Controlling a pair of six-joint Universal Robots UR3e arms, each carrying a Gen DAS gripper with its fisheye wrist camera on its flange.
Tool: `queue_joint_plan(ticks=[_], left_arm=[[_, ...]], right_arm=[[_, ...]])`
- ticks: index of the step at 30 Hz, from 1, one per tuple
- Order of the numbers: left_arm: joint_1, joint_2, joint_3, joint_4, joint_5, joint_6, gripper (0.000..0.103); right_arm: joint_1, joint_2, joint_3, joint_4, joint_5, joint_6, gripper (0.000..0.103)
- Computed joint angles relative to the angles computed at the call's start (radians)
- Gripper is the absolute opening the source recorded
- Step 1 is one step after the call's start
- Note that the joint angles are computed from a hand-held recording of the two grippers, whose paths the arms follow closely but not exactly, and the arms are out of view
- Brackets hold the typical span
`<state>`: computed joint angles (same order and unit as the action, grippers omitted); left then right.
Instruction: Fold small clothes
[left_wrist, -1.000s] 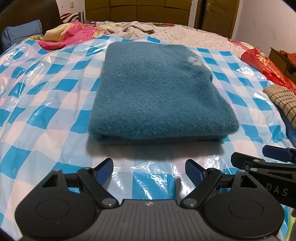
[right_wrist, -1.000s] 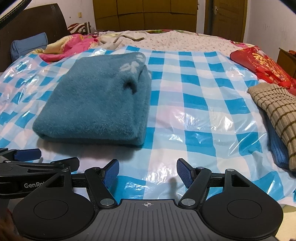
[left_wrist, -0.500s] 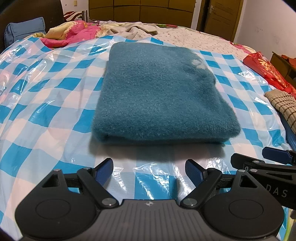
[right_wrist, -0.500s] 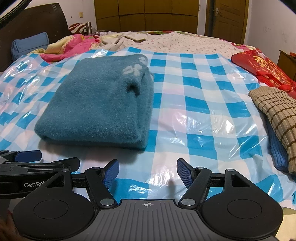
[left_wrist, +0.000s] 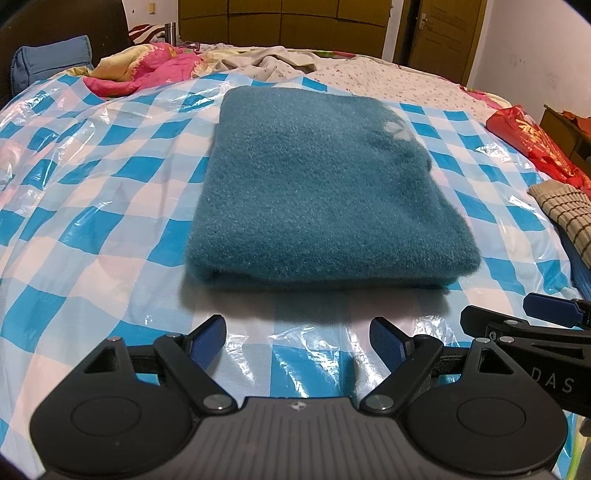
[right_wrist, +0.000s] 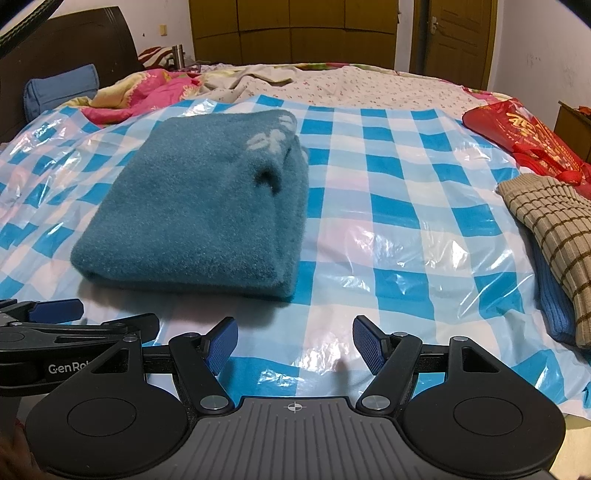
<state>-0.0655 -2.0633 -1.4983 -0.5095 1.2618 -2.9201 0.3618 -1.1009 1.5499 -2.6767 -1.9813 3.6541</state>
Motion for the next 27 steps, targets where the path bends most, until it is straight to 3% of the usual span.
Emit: queue_joint_plan(ticks=[27], left_arm=[[0.002, 0.005, -0.023, 0.042, 0.004, -0.027, 0.094]], right_arm=[[0.004, 0.012, -0.039, 0.022, -0.006, -0.013, 0.07]])
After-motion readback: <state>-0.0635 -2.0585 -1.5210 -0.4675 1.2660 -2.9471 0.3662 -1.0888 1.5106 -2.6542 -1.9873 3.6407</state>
